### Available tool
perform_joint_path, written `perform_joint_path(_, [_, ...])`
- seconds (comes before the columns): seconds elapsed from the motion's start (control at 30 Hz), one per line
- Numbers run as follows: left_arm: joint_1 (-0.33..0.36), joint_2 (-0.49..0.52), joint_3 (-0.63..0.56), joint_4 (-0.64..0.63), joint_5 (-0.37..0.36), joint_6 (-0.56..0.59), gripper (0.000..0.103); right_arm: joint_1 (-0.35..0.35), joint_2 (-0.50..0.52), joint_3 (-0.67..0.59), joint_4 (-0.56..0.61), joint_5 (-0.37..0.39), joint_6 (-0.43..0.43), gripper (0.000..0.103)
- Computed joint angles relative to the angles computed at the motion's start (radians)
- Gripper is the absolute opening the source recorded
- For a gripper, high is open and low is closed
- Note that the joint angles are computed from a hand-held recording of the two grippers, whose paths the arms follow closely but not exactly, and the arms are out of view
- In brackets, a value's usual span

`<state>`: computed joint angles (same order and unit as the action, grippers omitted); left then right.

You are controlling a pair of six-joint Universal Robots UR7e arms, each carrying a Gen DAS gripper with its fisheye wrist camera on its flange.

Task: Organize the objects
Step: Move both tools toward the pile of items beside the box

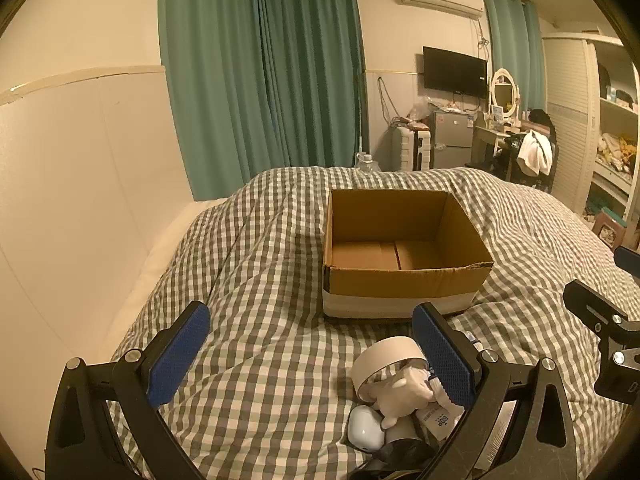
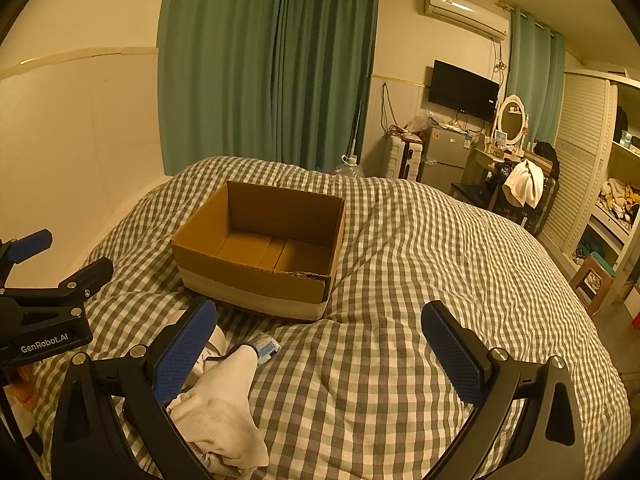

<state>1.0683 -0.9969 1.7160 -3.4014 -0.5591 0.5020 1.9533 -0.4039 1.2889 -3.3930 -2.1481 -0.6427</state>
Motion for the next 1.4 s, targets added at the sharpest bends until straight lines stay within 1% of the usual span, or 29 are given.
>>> perform_joint_path(0.1, [-0.004,0.005,0.001,-0.035,0.010,0.015,0.103,-0.001,-0.001,0.002,-0.002,0.002,0.000,0.103])
perform_joint_path(0.2, [-0.006,0.019,-0.009,-0.103,0.029,0.056,0.103,-0.003,-0.001,0.003,0.001,0.006,0.005,0.103])
perform_joint_path(0.33, [-0.004,0.005,-0.003,-0.064,0.020,0.014,0.103,-0.004,0.001,0.003,0.001,0.007,0.006,0.103])
perform_joint_path(0.47, [-0.003,0.000,-0.002,-0.044,0.020,0.000,0.103,-0.004,0.004,0.003,0.000,0.008,0.004,0.103])
perform_joint_path(0.7, [-0.001,-0.001,-0.001,-0.044,0.016,-0.007,0.103,-0.002,0.006,0.000,0.006,0.006,0.009,0.103])
perform_joint_path(0.93, [-0.005,0.005,0.002,-0.074,0.023,0.028,0.103,-0.003,0.007,0.001,0.008,0.005,0.007,0.103])
perform_joint_path(1.07, [-0.001,-0.010,0.018,-0.052,-0.010,-0.013,0.103,-0.004,0.008,0.001,0.012,0.007,0.006,0.103])
perform_joint_path(1.2, [-0.004,0.003,0.010,-0.082,0.011,0.034,0.103,-0.003,0.011,-0.003,0.017,0.006,0.004,0.103])
perform_joint_path(1.4, [-0.007,0.000,0.013,-0.064,0.008,0.031,0.103,-0.003,0.009,-0.002,0.027,0.008,0.007,0.103])
